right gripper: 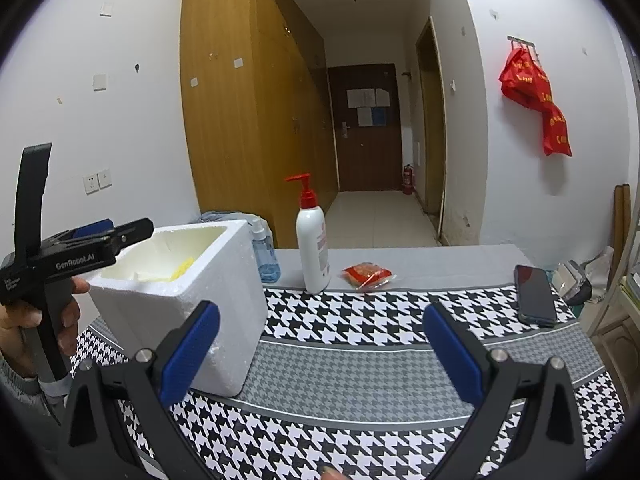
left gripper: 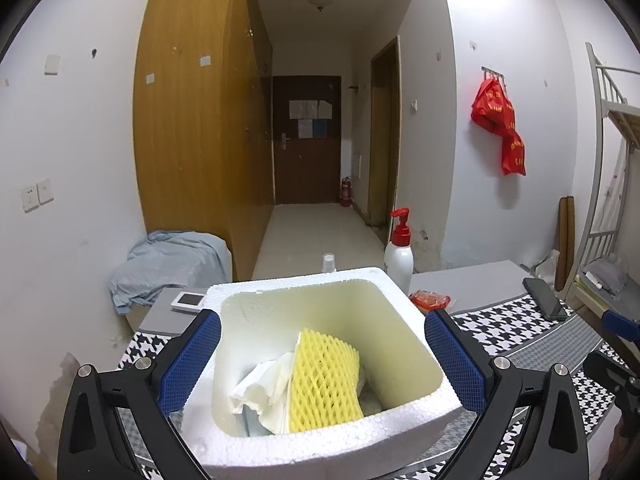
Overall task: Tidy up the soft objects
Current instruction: 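Lower the yellow sponge into the foam box and open the left gripper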
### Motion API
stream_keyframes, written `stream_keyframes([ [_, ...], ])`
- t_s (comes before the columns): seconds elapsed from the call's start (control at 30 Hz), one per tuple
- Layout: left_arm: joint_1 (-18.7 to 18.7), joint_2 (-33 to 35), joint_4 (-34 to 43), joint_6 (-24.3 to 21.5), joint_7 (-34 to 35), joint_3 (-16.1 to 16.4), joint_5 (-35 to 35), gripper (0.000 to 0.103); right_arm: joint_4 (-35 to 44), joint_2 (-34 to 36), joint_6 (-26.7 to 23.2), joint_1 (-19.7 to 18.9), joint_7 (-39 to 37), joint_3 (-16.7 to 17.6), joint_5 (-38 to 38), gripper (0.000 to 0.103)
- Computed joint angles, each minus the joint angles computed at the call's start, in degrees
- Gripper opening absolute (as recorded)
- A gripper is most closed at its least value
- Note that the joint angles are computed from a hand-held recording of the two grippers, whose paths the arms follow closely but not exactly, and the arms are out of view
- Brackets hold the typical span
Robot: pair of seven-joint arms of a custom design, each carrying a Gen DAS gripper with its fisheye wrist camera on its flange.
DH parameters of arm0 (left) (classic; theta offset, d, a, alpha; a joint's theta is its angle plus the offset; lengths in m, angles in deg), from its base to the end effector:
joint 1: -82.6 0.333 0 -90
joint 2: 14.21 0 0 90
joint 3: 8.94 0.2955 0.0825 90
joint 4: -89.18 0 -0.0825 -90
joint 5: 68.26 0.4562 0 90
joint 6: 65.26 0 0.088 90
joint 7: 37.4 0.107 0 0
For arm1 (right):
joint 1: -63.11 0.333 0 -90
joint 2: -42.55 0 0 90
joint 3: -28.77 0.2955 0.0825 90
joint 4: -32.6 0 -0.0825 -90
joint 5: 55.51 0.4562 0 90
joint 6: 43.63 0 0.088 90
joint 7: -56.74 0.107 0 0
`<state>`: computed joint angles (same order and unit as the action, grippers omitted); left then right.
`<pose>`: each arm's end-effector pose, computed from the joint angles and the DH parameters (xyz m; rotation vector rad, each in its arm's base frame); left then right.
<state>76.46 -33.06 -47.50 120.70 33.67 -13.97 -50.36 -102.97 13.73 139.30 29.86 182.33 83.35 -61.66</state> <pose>0.5378 -0.1403 0.5353 -1.3524 1.6730 -1.1248 0.5112 0.2552 0.5133 -1.5133 1.4289 -0.8677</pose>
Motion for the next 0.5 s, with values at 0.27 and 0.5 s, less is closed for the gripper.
stream_keyframes([
  [0.27, 1.5, -5.6, -4.7, 1.2, -1.1, -1.7, -0.1, 0.102, -1.2, -2.4, 0.6, 2.3, -0.7, -1.6, 0.8, 0.102],
  [0.5, 0.7, -11.8, -9.6, 2.5, -1.7, -1.4, 1.1, 0.102, -3.6, -7.4, 0.8, 5.0, -0.7, -3.0, 3.2, 0.102],
])
